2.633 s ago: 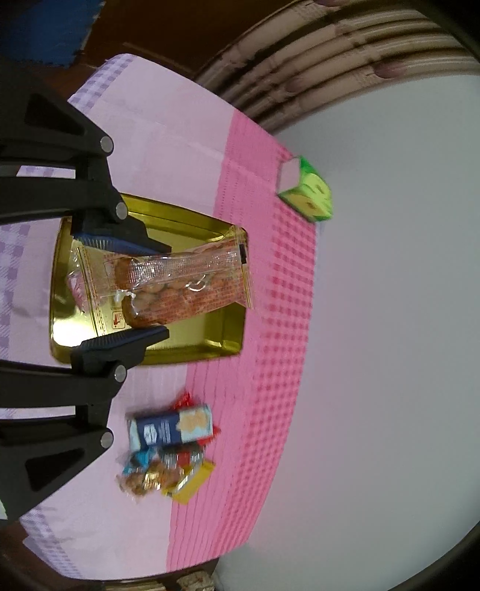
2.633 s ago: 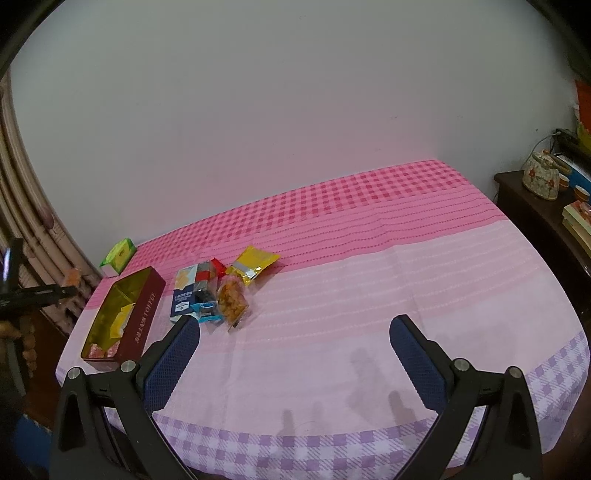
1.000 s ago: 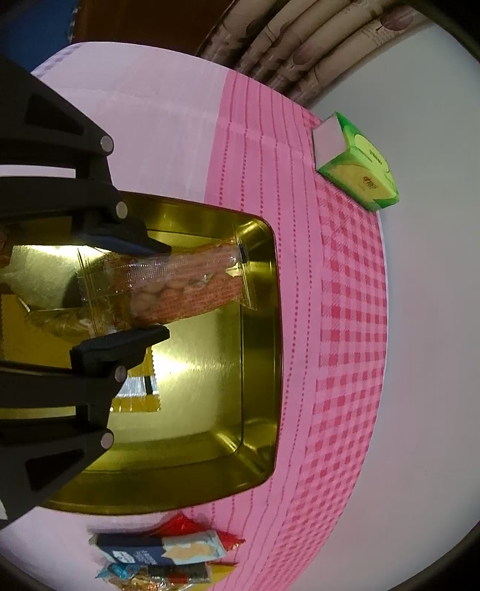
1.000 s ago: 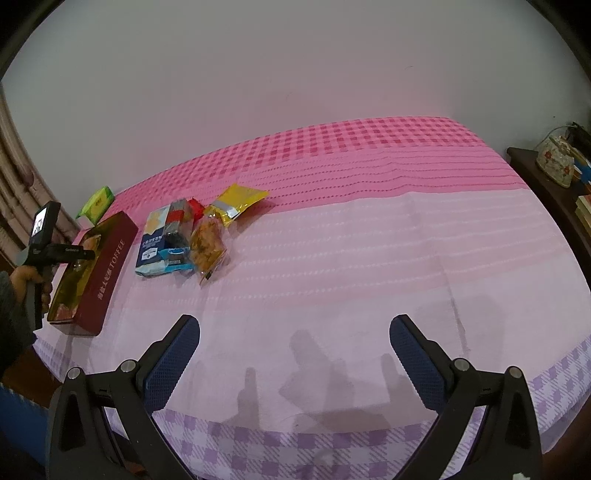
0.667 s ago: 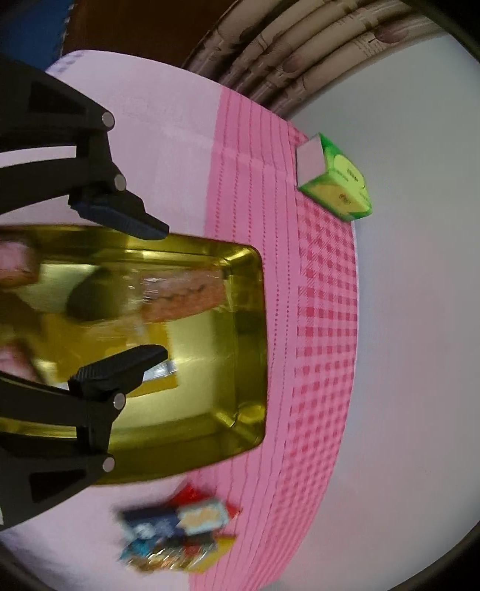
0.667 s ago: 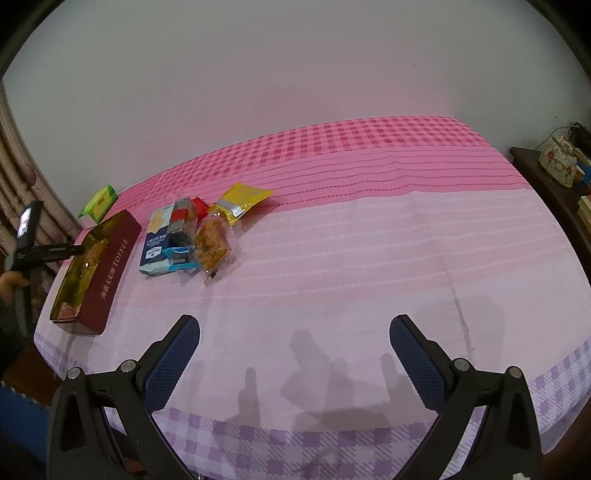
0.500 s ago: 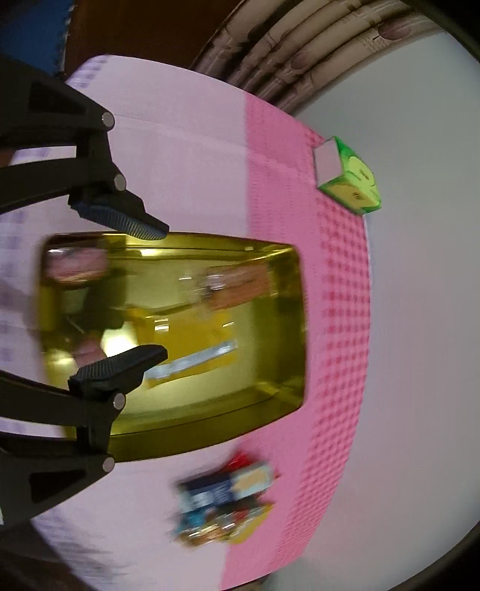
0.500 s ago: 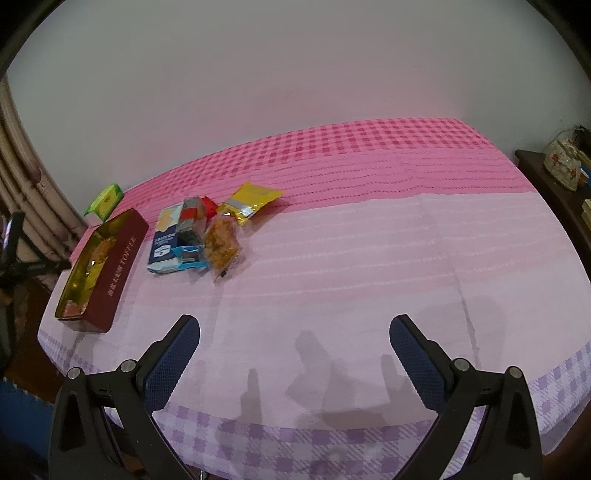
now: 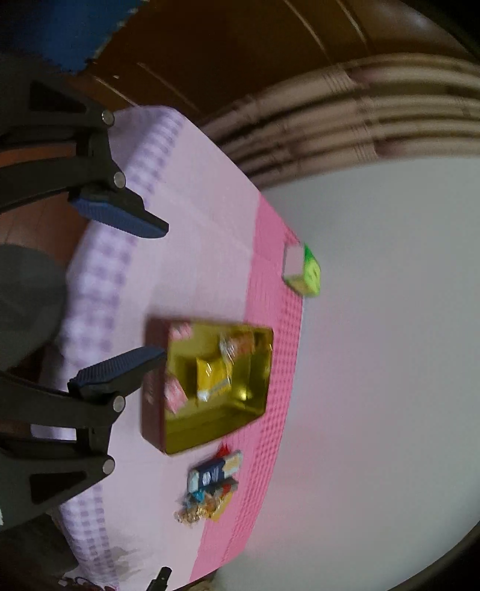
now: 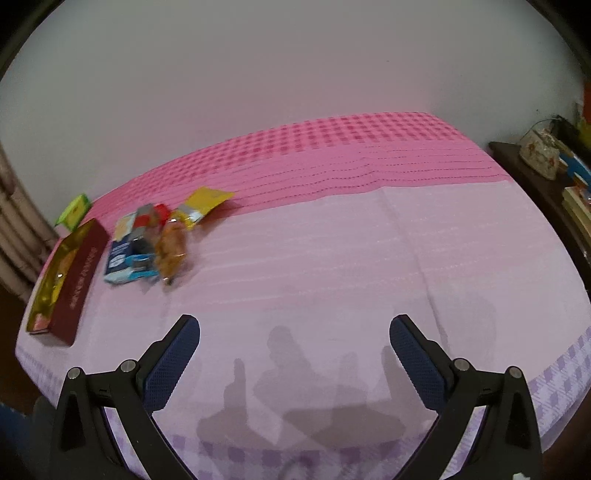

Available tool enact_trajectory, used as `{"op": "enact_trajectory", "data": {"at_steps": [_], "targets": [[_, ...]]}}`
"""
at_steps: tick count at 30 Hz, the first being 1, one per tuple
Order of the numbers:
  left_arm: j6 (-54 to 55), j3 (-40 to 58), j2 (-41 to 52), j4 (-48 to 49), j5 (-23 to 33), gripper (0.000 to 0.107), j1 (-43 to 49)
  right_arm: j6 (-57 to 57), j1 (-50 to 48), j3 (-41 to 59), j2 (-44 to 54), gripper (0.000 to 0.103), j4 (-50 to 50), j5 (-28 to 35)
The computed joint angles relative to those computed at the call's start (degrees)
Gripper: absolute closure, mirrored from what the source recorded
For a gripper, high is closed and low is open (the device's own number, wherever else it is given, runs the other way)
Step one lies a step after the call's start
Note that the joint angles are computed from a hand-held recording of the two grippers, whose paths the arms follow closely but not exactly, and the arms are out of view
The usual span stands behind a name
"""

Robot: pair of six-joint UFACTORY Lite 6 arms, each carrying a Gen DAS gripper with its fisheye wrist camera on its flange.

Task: Organize snacks
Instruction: 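Grasp the clear bag of nuts with the right gripper, then carry the nut bag with the right gripper into the tin and open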

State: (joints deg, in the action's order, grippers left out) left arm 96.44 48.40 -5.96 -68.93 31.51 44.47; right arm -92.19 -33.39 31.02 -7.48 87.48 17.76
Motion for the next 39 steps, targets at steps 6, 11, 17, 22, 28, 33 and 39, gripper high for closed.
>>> {"op": "enact_trajectory", "data": {"at_steps": [6,11,17,22,28,33,39], "targets": [[1.77,3.54,-1.56,-4.19,6.08,0.044,14.11,11.44,16.26,12.54,10.09,0.001,-12.15,-5.74],[5.1,6.55,-1.0,-7.55,3.09,0.041,21.19,40.37,26.29,28.43,26.61,0.002,-40.13,-10.15],[26.05,0.8,-5.41,-10.68,14.52,0.041,29.95,48.79,30.39,37.79,36.77,0.06,-48.53,-9.91],[22.31,4.57,-0.59,-8.09,17.67,0.041,34.5,57.32,30.75,39.76,36.98,0.071,-54.97,-8.47],[12.56,13.98,9.35,-6.81,14.29,0.041,35.47,68.57,30.2,32.24,25.44,0.072,-67.37,-8.23],[9.98,17.01,12.06,-6.47,16.14,0.041,37.31,78.77,32.41,36.86,21.8,0.072,-76.24,-4.04],[9.99,19.63,14.76,-6.64,15.9,0.041,38.65,95.63,42.25,53.04,28.8,0.072,-90.26,2.39]]}}
